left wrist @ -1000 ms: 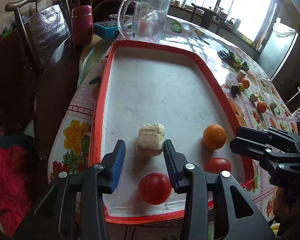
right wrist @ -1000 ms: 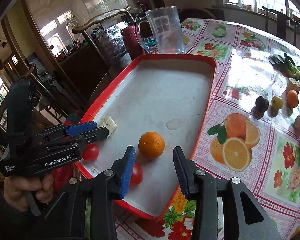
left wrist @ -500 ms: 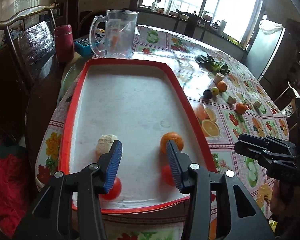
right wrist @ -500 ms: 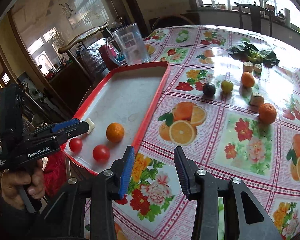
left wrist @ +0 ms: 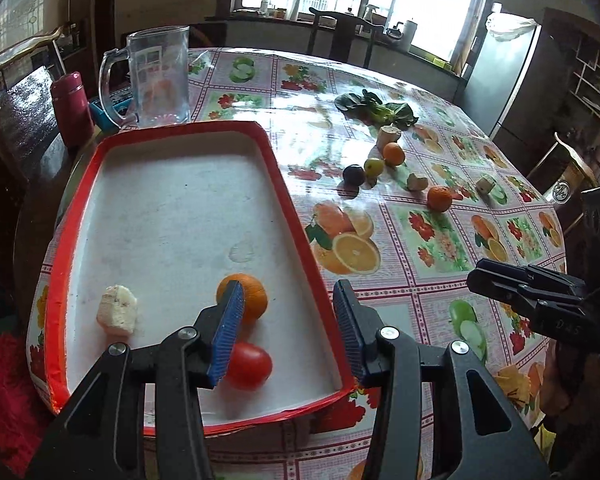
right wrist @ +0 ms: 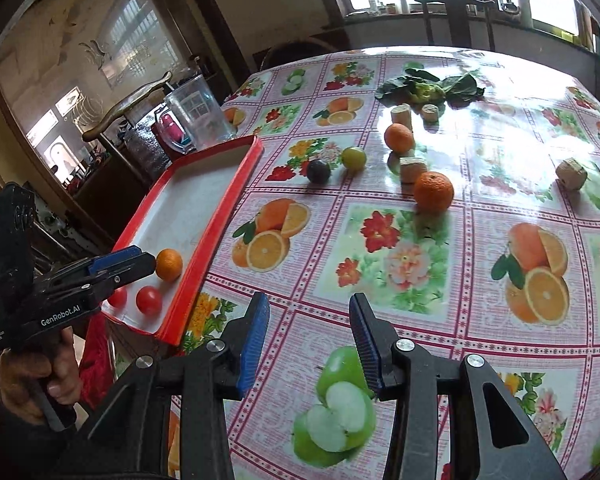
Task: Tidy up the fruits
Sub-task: 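Withdraw both open tools from the tray back over the table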
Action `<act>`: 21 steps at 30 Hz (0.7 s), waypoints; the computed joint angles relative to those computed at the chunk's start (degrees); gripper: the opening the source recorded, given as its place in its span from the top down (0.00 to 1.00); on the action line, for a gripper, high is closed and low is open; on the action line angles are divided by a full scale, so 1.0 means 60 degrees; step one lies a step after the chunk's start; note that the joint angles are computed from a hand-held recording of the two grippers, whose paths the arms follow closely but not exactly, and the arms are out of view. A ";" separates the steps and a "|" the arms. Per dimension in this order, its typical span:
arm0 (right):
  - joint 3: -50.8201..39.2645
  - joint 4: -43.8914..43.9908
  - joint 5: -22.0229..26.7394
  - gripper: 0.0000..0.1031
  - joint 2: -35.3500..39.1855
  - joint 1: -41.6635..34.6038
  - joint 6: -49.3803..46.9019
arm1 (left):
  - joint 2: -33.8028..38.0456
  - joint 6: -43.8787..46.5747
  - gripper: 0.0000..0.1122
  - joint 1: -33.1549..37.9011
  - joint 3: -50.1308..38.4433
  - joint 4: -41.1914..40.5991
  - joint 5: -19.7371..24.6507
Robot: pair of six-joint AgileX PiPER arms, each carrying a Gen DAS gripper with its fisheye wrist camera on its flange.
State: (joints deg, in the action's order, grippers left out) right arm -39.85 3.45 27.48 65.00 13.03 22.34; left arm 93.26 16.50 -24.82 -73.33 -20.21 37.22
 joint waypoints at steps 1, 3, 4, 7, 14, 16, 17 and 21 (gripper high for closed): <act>0.0073 0.0113 0.0035 0.57 -0.0110 -0.0143 -0.0146 | 0.0039 -0.0074 0.60 -0.0089 -0.0082 0.0053 0.0043; 0.0207 0.0372 0.0086 0.57 -0.0288 -0.0468 -0.0518 | 0.0131 -0.0182 0.60 -0.0258 -0.0216 0.0121 0.0085; 0.0266 0.0446 0.0106 0.57 -0.0358 -0.0594 -0.0626 | 0.0160 -0.0239 0.60 -0.0339 -0.0271 0.0163 0.0098; 0.0418 0.1076 0.0199 0.57 -0.0527 -0.1180 -0.1447 | 0.0286 -0.0432 0.60 -0.0611 -0.0458 0.0302 0.0128; 0.0580 0.2107 0.0313 0.57 -0.0591 -0.2216 -0.2915 | 0.0759 -0.0842 0.60 -0.1156 -0.1106 0.0603 0.0265; 0.0543 0.2199 0.0302 0.57 -0.0498 -0.2396 -0.3149 | 0.0965 -0.0944 0.60 -0.1279 -0.1353 0.0661 0.0335; 0.0499 0.2161 0.0295 0.57 -0.0428 -0.2452 -0.3201 | 0.1077 -0.0979 0.60 -0.1329 -0.1492 0.0685 0.0381; 0.0116 0.1870 0.0267 0.57 0.0086 -0.2633 -0.3319 | 0.1642 -0.1129 0.60 -0.1506 -0.2237 0.0766 0.0657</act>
